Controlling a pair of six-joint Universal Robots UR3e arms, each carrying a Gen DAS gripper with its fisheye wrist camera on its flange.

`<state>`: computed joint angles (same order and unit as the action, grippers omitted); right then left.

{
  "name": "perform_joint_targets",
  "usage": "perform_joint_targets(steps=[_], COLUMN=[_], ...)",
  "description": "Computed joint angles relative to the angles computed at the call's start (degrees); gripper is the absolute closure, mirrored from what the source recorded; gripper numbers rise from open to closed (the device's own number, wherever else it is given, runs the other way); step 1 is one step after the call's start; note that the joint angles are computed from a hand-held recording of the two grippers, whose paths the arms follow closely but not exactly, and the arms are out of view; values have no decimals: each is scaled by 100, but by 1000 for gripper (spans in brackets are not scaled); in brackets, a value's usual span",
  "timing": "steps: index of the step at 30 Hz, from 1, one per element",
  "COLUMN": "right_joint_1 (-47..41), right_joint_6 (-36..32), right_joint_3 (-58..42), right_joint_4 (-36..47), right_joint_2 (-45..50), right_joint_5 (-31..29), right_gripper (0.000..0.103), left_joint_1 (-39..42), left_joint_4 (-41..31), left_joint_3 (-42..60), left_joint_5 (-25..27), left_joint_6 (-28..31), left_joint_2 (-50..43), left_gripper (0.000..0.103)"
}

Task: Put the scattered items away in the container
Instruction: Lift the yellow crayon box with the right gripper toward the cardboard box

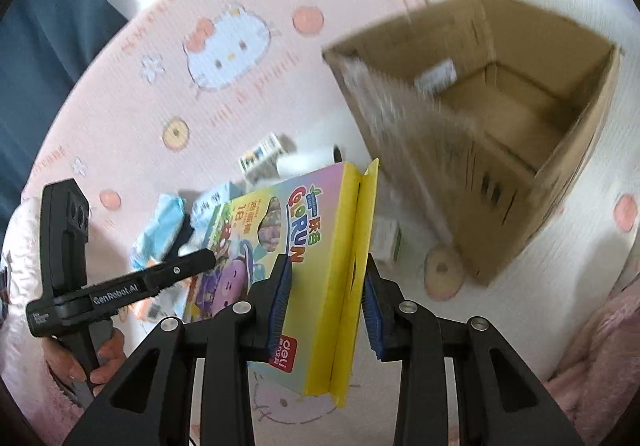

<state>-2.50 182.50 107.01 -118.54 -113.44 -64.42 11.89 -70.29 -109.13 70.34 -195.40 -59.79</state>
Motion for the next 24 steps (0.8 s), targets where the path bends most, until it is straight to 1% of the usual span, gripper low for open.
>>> perform_joint_targets(steps=[6,8,11,16,18,21,24], right_joint_1=[-291,-305,-454,-922,-1149,-1526,-1889], right_joint_6=[-94,-105,-135,-237,-287,-384,-426], right_joint_3=[-787,-1179,-1687,-2378,-2580,-3004,-3327], right_joint_4=[447,549,727,1016,1128,1323,1372], right_joint_2=[-77,76,295,676,797,1104,1403], right_joint_5=[315,306,420,703,821,962,1072], right_gripper=[72,72,72,72,72,72,72], left_joint_1=[50,92,80,-340,-491,-755,-1023], left_joint_4=[-56,-147,-87,173,180,68,-186], left_joint_3=[749,1079,1556,2687,3287,4408,5812], left_joint_5=[-137,-209,-312,-203,-222,-241,-250], left_joint_6=[-149,-142,-262,-546,-598,-628,-669], left_joint_2=[-217,-350,-743,-1890,-2456,-3427,-4504], left_gripper=[65,65,65,65,65,65,65])
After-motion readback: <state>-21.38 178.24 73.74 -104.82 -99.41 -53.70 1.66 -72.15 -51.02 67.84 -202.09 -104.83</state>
